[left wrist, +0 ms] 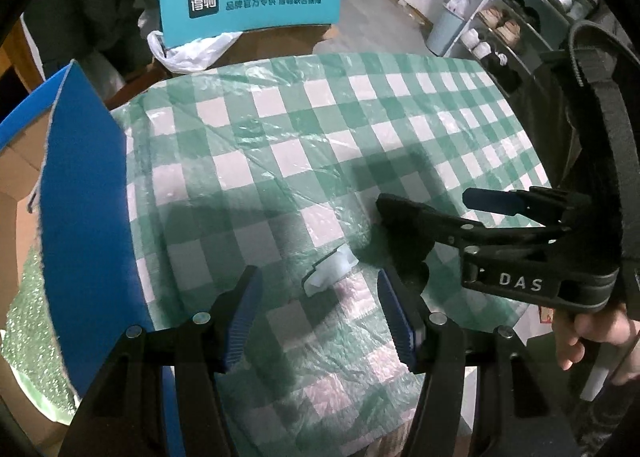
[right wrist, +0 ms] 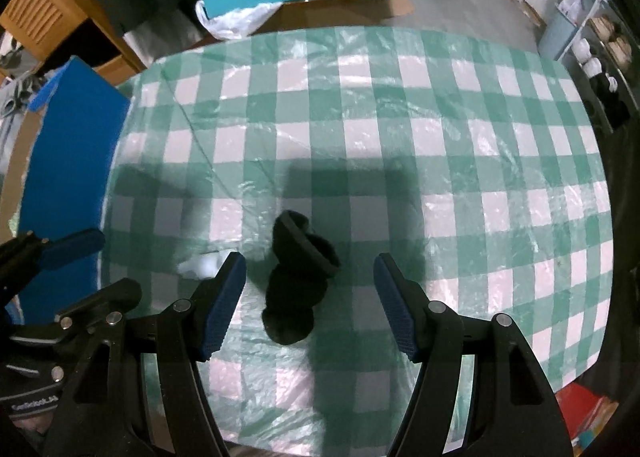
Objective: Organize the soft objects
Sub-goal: 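Move both tools back over the black item on the table, then close the right tool on the black sock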
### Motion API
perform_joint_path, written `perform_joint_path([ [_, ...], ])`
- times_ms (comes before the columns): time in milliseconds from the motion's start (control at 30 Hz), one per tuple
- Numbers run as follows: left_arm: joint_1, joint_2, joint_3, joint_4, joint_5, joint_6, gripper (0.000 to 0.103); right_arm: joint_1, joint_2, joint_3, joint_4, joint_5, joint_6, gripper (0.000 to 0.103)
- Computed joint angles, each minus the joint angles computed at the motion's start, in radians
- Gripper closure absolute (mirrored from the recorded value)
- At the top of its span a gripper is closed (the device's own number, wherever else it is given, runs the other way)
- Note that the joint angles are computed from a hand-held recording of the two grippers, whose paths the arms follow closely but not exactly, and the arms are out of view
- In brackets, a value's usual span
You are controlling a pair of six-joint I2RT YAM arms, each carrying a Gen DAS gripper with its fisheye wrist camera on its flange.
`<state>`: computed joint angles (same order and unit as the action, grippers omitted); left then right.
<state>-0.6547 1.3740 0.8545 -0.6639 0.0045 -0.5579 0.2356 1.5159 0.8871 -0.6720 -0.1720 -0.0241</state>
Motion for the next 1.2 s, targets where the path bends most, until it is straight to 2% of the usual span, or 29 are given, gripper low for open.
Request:
perform_joint_path([
  [100, 0.000, 0.023, -0.008, 0.019, -0.011, 0.016, 0.036, 0.003, 0.028, -0.010, 0.024, 0.003, -0.001, 0.037],
  [900, 0.026, 0.126, -0.025, 0.078, 0.046, 0.039, 0.036, 0.053, 0.221, -0.002, 0.134, -0.006, 0.016, 0.037],
  [933, 0.025, 0.132, -0.023, 0.080, 0.046, 0.039, 0.036, 0.055, 0.224, -0.002, 0.137, -0.008, 0.018, 0.040],
  [1000, 0.023, 0.142, -0.024, 0.087, 0.046, 0.040, 0.036, 0.061, 0.222, -0.007, 0.148, 0.009, 0.015, 0.055],
  [1033, 0.021, 0.145, -0.024, 0.089, 0.046, 0.040, 0.036, 0.064, 0.220, -0.009, 0.150, 0.018, 0.011, 0.060],
  [1200, 0.009, 0.167, -0.018, 0.099, 0.046, 0.044, 0.036, 0.061, 0.202, -0.013, 0.134, 0.016, 0.015, 0.065],
])
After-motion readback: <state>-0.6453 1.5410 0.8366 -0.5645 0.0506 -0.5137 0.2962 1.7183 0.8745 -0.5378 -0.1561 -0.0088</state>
